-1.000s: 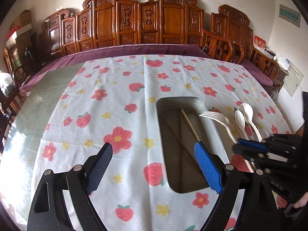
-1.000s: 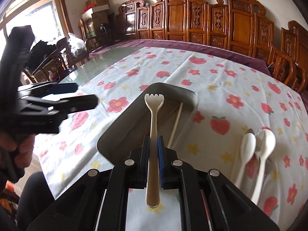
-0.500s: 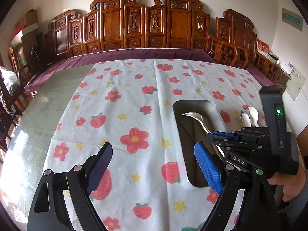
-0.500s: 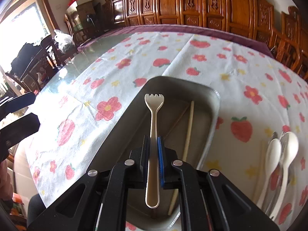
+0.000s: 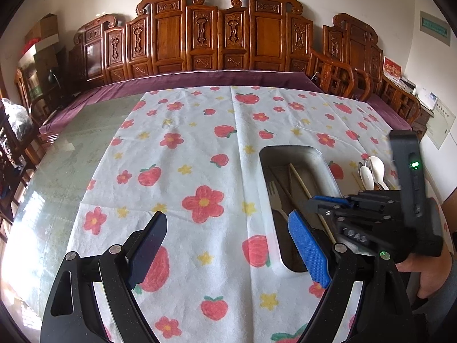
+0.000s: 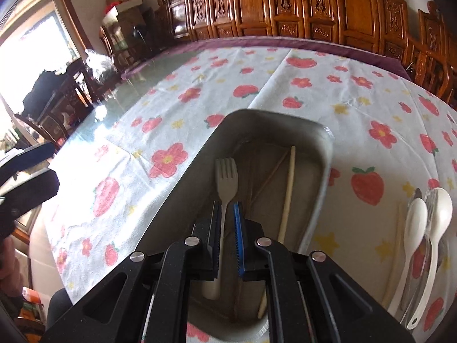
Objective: Organize utensils
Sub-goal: 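Lower the white plastic fork into the metal tray with the right tool, then grasp a bamboo chopstick with the left tool while the right tool approaches the white spoons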
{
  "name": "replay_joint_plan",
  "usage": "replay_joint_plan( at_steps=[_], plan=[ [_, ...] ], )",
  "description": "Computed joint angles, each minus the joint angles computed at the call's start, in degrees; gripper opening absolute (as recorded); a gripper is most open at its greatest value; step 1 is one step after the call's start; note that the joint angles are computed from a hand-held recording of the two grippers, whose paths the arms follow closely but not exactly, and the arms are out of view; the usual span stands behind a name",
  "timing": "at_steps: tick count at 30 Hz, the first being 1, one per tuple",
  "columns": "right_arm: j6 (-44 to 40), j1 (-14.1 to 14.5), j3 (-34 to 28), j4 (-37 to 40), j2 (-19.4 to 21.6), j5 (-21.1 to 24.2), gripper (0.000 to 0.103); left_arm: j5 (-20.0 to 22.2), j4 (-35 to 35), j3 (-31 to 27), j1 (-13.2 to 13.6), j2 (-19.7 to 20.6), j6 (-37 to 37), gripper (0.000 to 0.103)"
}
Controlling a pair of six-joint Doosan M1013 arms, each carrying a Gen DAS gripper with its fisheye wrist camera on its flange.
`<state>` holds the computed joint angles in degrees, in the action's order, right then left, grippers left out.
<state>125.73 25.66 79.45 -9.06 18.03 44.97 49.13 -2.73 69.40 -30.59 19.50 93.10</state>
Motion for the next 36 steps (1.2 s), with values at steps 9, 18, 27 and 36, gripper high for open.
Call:
replay_joint_plan(
  at_steps=[9,18,27,36],
  plan=[
    [8.1,0.5,9.0,-10.2,-9.2,-3.3,0.011,0.0,-1.3,1.2,-2.3,-0.9,1.4,0.083],
    [17.0,-0.9,17.6,-20.3,-16.9,0.1,0.02,-0.2,-2.9,1.3,-6.1,-0.7,2.8,0.083],
    [22.2,-3.5,24.2,-20.9,-19.6,-2.7,0.021,0.4,-3.5,1.3,-9.8,0.2,3.0,0.083],
    [22.0,-4.6,25.8,-18.3,-19.9,-4.1,0.021,1.9,-3.1,-1.8,-12.3,3.0,2.9,0.083]
  ],
)
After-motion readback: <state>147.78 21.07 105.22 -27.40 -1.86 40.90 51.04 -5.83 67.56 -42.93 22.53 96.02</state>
